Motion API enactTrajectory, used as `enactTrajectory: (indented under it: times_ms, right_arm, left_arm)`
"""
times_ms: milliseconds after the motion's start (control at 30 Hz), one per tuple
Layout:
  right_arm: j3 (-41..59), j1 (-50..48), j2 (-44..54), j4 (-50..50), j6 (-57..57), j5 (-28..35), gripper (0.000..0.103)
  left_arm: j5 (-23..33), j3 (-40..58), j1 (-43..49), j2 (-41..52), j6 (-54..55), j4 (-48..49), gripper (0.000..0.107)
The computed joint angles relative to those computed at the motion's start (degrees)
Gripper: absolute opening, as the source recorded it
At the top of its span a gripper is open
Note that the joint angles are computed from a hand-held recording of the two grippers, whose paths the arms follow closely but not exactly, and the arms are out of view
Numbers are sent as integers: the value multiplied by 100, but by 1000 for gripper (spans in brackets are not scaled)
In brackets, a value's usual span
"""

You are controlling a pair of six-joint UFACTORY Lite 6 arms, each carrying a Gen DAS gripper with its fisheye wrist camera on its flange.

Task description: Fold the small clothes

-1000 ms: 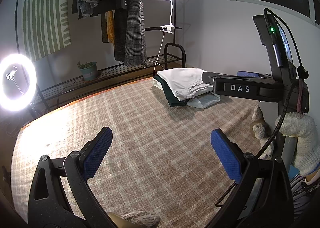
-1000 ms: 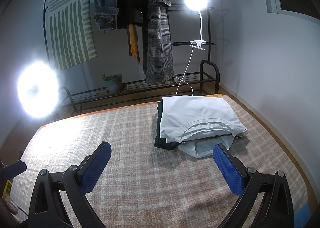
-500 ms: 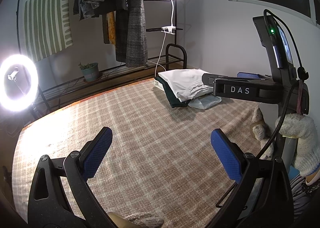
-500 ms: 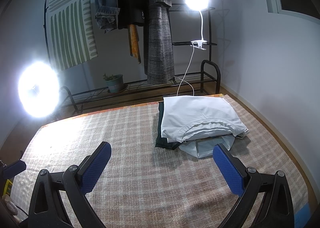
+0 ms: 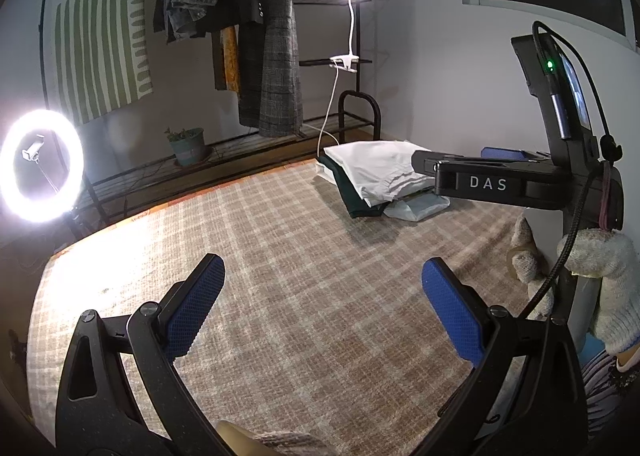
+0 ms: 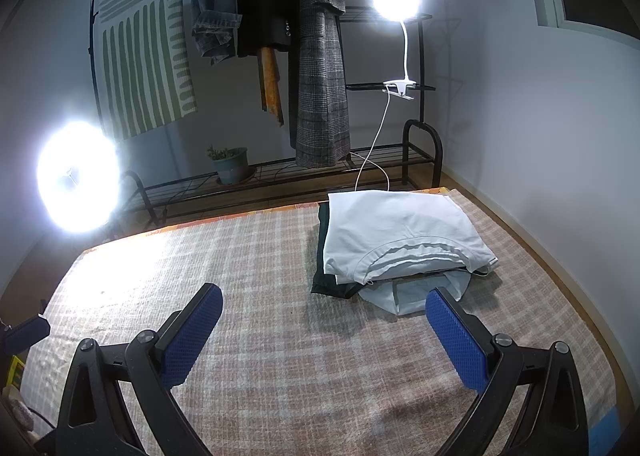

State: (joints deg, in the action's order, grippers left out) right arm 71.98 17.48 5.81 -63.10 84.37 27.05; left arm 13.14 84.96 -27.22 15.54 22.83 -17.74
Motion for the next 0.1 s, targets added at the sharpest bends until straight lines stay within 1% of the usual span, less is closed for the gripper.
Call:
enactTrajectory:
  times_ms: [100]
  right_arm:
    - [1,15,2,-2,4,22,103]
  left_arm:
    - [73,88,25,26,-99,51,101]
